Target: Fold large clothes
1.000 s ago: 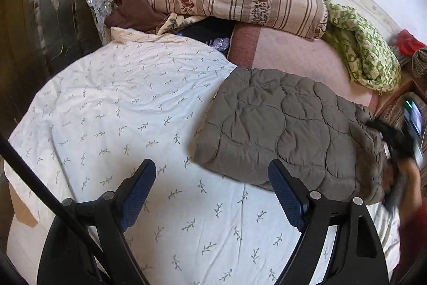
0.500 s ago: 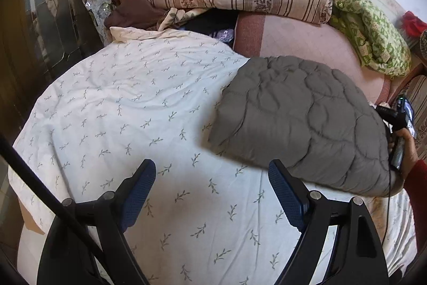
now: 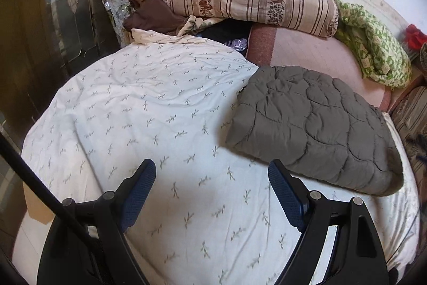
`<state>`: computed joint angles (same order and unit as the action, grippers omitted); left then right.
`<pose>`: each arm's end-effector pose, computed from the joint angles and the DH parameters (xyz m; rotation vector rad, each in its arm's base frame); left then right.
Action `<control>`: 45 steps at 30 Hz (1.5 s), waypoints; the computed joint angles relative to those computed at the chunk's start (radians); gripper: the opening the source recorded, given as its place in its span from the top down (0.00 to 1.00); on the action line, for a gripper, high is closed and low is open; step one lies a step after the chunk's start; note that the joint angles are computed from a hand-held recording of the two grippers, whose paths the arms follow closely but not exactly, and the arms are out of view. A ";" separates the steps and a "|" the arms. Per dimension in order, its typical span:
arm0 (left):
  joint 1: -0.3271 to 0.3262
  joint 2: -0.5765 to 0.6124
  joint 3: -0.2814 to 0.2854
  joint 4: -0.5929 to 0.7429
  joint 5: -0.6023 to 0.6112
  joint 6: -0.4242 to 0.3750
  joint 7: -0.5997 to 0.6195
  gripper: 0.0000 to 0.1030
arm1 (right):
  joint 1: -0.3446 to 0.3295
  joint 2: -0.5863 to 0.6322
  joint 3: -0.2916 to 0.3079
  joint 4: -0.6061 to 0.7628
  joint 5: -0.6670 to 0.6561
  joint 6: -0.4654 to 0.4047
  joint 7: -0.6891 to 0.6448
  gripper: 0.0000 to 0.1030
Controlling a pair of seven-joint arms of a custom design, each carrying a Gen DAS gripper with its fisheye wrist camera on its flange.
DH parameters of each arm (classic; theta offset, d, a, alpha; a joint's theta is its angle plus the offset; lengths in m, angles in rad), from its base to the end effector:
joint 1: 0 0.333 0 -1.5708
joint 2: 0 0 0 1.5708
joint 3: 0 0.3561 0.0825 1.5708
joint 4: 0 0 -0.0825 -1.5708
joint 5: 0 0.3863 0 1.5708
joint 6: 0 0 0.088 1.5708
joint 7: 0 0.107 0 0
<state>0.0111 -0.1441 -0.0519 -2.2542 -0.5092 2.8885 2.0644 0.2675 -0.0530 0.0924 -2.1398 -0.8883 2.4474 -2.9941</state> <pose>0.5390 0.0052 0.5490 -1.6969 1.8643 -0.8789 0.5246 0.1975 0.5052 -1.0089 2.3363 -0.7687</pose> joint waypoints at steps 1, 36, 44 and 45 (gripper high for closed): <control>-0.004 -0.013 0.004 -0.014 -0.012 -0.001 0.013 0.17 | 0.014 -0.035 0.014 -0.037 0.009 -0.020 0.013 0.06; -0.019 -0.127 0.007 -0.153 0.148 0.040 -0.050 0.17 | 0.037 -0.218 0.176 -0.356 0.014 0.117 0.408 0.47; -0.019 -0.138 0.009 -0.173 0.102 0.072 -0.003 0.17 | 0.128 0.078 0.144 0.040 -0.100 0.061 0.205 0.47; -0.009 -0.136 0.003 -0.176 0.111 0.094 -0.013 0.17 | 0.141 0.121 0.132 0.097 -0.104 0.047 0.170 0.47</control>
<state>0.0021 -0.2803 -0.0488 -2.4307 -0.3986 2.9823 2.0509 0.4083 0.0675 0.2248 -2.0429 -0.9919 2.4941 -2.8241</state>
